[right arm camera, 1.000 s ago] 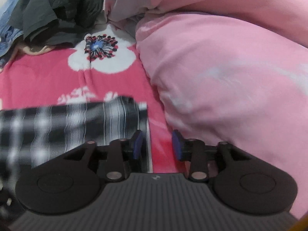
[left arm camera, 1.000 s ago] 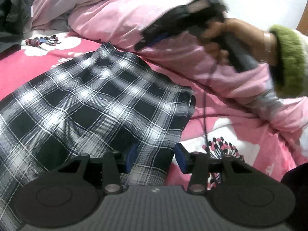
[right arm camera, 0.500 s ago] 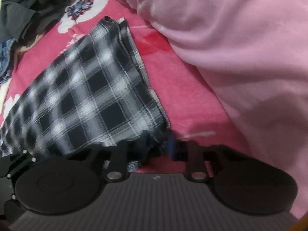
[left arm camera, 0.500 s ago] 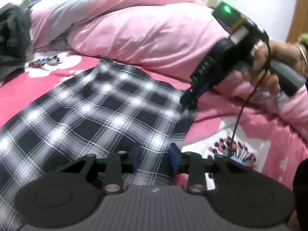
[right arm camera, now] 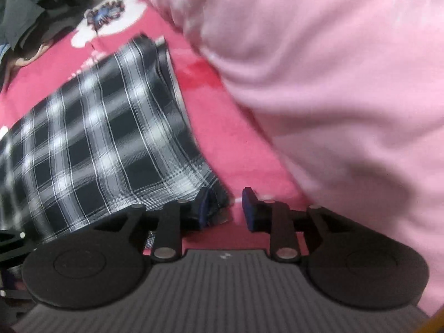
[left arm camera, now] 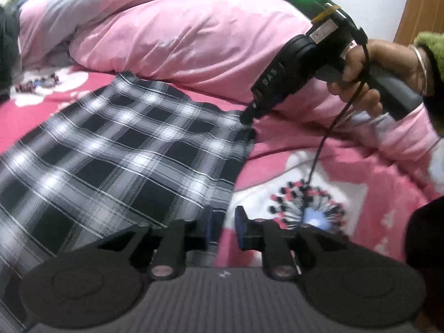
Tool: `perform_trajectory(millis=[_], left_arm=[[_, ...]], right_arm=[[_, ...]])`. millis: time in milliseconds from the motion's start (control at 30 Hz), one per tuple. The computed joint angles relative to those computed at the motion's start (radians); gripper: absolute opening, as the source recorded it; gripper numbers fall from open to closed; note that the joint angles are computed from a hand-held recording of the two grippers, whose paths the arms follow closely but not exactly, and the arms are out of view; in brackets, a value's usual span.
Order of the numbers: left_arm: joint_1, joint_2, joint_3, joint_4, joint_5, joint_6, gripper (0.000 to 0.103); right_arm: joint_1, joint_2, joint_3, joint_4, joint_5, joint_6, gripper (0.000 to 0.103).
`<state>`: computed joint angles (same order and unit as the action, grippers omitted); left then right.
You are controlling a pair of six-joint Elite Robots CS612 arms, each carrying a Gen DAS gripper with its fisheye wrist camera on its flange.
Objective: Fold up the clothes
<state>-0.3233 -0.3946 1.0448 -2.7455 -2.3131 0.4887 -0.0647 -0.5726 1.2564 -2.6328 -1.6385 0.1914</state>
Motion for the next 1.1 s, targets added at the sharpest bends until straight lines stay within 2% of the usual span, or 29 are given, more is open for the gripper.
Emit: perform_trajectory(millis=[33,67,133,167,233,267,333,400,467,500,533,600,700,767,800,833,900,933,1000,1033,1100], left_arm=[[0.003,-0.002,0.001,0.0,-0.008,-0.02,0.024],[0.006,-0.005,0.008,-0.013,-0.009,-0.047,0.024],[0.013,-0.012,0.016,-0.034,-0.008,-0.105,0.03],[0.017,-0.014,0.017,-0.044,-0.005,-0.14,0.034],[0.024,-0.017,0.018,-0.064,0.005,-0.213,0.037],[0.029,-0.018,0.018,-0.07,0.006,-0.245,0.039],[0.042,-0.026,0.024,-0.069,0.009,-0.298,0.042],[0.058,-0.042,0.049,-0.081,0.041,-0.342,0.046],[0.074,-0.067,0.095,-0.117,0.106,-0.408,0.048],[0.082,-0.079,0.117,-0.133,0.142,-0.441,0.048],[0.09,-0.089,0.135,-0.149,0.177,-0.485,0.048],[0.104,-0.105,0.171,-0.177,0.256,-0.582,0.049],[0.115,-0.12,0.213,-0.206,0.395,-0.718,0.048],[0.128,-0.124,0.23,-0.229,0.443,-0.793,0.048],[0.134,-0.126,0.233,-0.229,0.455,-0.816,0.048],[0.14,-0.132,0.241,-0.228,0.46,-0.842,0.048],[0.15,-0.15,0.264,-0.23,0.47,-0.901,0.05],[0.151,-0.166,0.288,-0.239,0.487,-0.922,0.051],[0.153,-0.198,0.338,-0.251,0.525,-0.953,0.053],[0.153,-0.215,0.362,-0.239,0.55,-0.969,0.054],[0.151,-0.241,0.391,-0.168,0.594,-1.025,0.054]], right_arm=[[0.016,-0.005,0.008,-0.054,-0.057,-0.054,0.024],[0.029,-0.006,0.014,-0.119,-0.084,-0.123,0.025],[0.043,0.0,0.026,-0.268,-0.043,-0.258,0.026],[0.045,0.005,0.021,-0.298,0.003,-0.303,0.029],[0.044,0.022,-0.002,-0.266,0.112,-0.382,0.037],[0.045,0.033,-0.017,-0.212,0.117,-0.412,0.04],[0.051,0.051,-0.031,-0.087,0.018,-0.45,0.04],[0.04,0.033,0.009,-0.125,0.002,-0.396,0.041],[0.055,0.031,-0.008,-0.105,-0.1,-0.415,0.038],[0.063,0.031,-0.017,-0.125,-0.121,-0.448,0.037],[0.067,0.034,-0.03,-0.166,-0.101,-0.47,0.035],[0.073,0.056,-0.085,-0.19,-0.013,-0.51,0.031],[0.069,0.142,-0.242,-0.164,0.212,-0.518,0.03],[0.067,0.218,-0.38,-0.057,0.314,-0.498,0.026],[0.068,0.261,-0.453,-0.006,0.318,-0.497,0.025],[0.073,0.295,-0.503,0.003,0.286,-0.487,0.025],[0.073,0.343,-0.585,-0.016,0.28,-0.408,0.024],[0.081,0.345,-0.587,-0.056,0.236,-0.383,0.024],[0.086,0.307,-0.515,-0.152,0.226,-0.371,0.026],[0.088,0.285,-0.473,-0.185,0.271,-0.361,0.026],[0.084,0.261,-0.43,-0.211,0.419,-0.356,0.026]])
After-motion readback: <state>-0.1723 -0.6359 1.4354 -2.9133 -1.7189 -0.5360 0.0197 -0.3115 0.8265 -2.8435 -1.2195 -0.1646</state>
